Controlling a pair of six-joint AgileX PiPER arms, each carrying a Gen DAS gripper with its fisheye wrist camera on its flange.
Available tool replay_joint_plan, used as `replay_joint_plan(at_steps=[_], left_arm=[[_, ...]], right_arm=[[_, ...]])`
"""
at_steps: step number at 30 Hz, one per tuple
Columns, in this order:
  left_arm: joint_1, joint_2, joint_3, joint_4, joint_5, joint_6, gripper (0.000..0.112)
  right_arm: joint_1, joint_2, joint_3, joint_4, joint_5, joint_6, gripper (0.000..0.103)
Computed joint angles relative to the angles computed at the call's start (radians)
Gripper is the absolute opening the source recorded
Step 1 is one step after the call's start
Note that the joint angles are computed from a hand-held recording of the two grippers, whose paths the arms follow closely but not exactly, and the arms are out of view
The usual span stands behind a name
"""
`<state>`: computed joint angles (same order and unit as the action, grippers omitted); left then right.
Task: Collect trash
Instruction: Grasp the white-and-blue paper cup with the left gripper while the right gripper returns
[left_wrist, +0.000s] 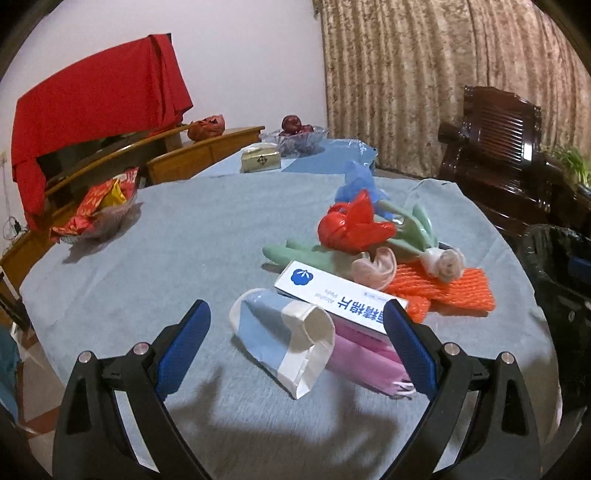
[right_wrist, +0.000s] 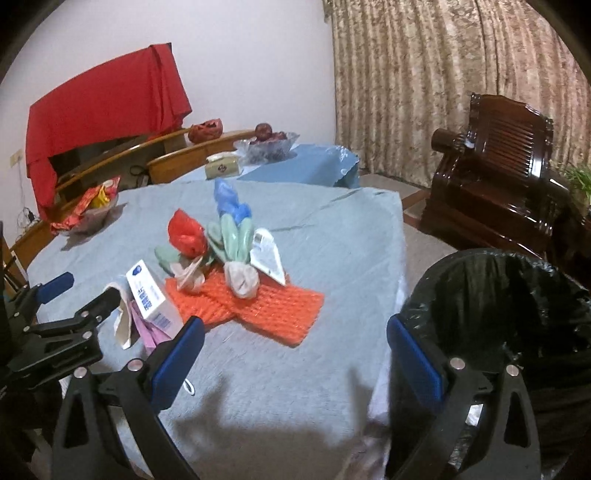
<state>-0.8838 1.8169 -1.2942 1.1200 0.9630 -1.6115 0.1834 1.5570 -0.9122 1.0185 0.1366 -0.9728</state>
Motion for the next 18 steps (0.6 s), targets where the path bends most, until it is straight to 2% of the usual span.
replay_joint_plan(at_steps=[7, 10, 18], left_arm=[[0.036, 0.032, -0.002, 0.005, -0.015, -0.042, 0.091], [0.049, 0.041, -0.001, -0.001, -0.012, -0.036, 0.084], [0.055, -0.012, 0.077, -0.015, -0.025, -0.056, 0.078]], right_arm=[[0.018, 0.034, -0.015, -0.109, -0.015, 0.099, 0.097], [0.021, 0.044, -0.019, -0.124, -0.012, 0.119, 0.097], [0.043, 0.061, -0.028, -0.184, -0.014, 0.17, 0.097]])
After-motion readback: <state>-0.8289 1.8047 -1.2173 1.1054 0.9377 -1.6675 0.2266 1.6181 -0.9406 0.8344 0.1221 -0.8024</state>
